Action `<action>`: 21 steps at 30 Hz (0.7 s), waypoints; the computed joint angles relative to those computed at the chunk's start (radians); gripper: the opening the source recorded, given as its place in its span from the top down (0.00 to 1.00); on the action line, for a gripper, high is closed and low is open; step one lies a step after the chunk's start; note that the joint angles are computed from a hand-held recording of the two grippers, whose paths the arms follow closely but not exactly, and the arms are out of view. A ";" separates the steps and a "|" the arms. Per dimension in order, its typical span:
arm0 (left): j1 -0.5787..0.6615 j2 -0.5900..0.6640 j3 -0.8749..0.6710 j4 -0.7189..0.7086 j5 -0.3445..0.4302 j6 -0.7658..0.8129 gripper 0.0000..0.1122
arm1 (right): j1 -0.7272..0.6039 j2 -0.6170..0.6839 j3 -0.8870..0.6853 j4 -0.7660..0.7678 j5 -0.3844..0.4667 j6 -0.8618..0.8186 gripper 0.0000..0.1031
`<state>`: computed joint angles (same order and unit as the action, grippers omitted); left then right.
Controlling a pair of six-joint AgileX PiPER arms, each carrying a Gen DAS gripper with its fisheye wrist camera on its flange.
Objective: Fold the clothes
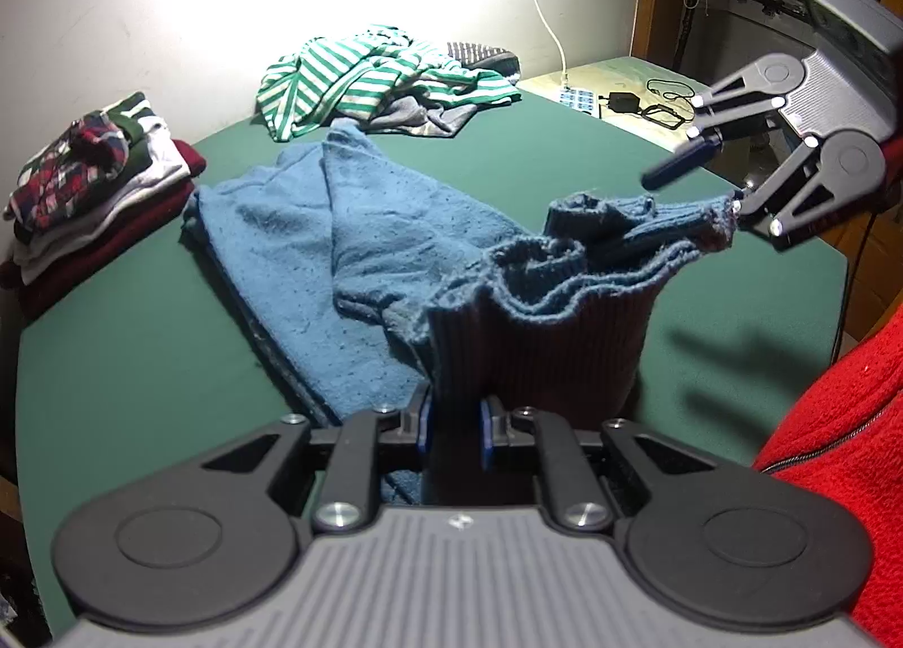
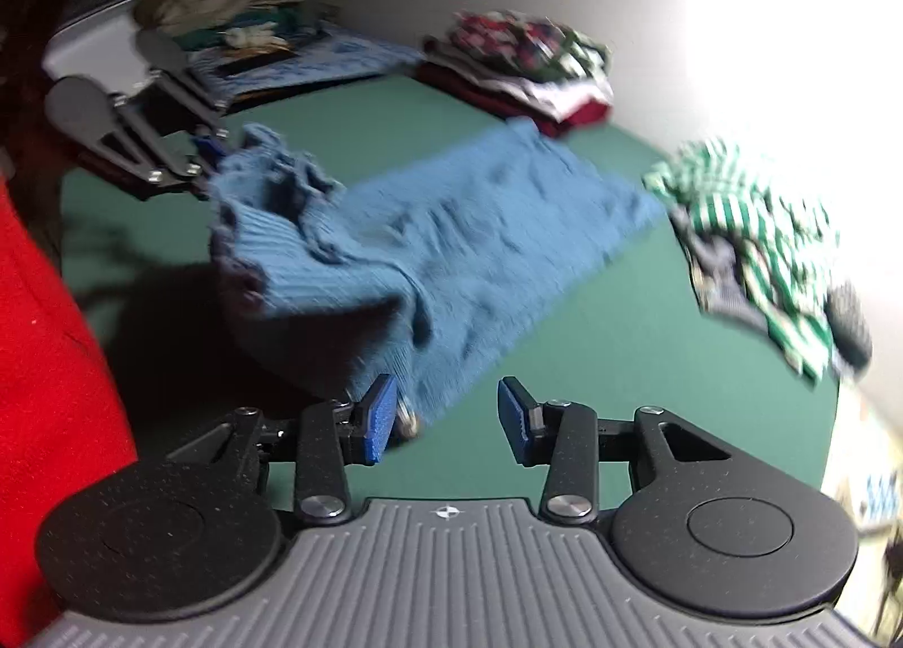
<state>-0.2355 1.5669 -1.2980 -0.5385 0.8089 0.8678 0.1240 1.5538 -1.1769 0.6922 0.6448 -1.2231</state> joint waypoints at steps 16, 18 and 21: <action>-0.021 -0.011 0.003 0.069 -0.034 -0.106 0.88 | 0.057 0.139 -0.183 0.120 0.140 -0.393 0.80; -0.012 -0.008 0.000 0.066 -0.037 -0.121 0.88 | 0.055 0.157 -0.230 0.086 0.178 -0.287 0.82; -0.020 -0.005 -0.002 0.079 -0.063 -0.144 0.88 | 0.032 0.173 -0.280 0.095 0.241 -0.178 0.83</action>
